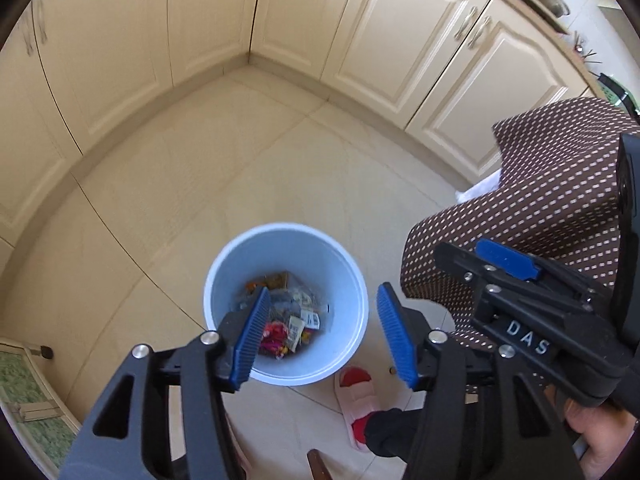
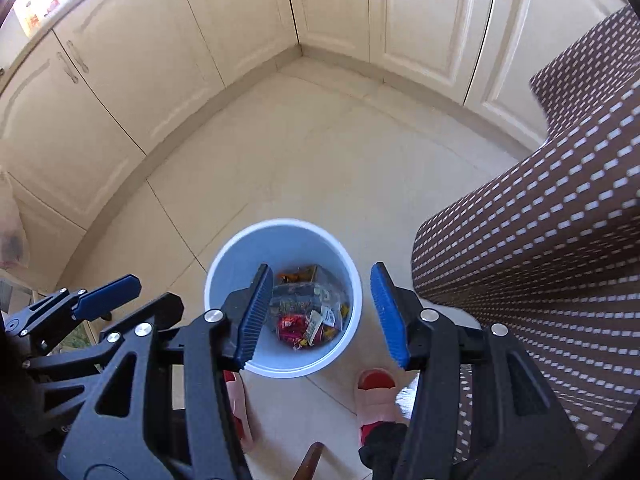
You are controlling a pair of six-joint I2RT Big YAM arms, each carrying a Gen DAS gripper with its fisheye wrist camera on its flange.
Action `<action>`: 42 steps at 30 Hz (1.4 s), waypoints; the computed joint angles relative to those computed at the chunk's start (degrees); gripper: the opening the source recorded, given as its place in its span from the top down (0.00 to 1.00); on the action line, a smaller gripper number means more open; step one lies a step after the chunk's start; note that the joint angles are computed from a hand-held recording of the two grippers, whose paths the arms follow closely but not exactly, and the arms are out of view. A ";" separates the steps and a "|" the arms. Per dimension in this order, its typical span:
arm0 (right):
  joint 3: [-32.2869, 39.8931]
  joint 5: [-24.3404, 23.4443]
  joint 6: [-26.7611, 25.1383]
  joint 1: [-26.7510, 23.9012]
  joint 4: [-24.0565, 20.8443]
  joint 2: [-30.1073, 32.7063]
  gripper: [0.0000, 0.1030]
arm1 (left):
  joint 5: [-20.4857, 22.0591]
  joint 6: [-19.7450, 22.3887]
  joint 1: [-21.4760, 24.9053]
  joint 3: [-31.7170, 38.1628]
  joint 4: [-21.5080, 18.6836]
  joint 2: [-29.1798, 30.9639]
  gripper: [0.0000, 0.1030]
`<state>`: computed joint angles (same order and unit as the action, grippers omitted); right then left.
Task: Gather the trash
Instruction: 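Move both tools back over the table toward the peels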
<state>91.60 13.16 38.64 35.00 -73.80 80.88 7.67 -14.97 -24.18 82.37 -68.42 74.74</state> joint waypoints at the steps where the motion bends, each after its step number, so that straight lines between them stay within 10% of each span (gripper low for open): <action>1: 0.26 0.52 -0.33 0.05 -0.24 -0.60 0.50 | -0.53 0.18 -0.24 0.58 -0.14 -0.61 0.44; 15: 12.13 17.82 -1.82 7.62 -7.39 -11.95 0.46 | -15.27 -2.13 -13.62 17.12 -4.12 -5.83 0.31; 26: 16.88 28.06 0.93 8.54 -17.56 -22.10 0.42 | -23.28 -1.32 -30.11 36.19 -11.32 2.99 0.28; 33: 17.96 23.57 -5.50 -7.44 -22.95 -27.87 0.41 | -23.55 -1.17 -37.11 47.45 -14.56 12.36 0.28; 42: 12.03 -3.50 -28.03 -47.41 -20.00 -32.88 0.40 | -19.73 0.39 -38.92 67.43 -20.65 28.01 0.28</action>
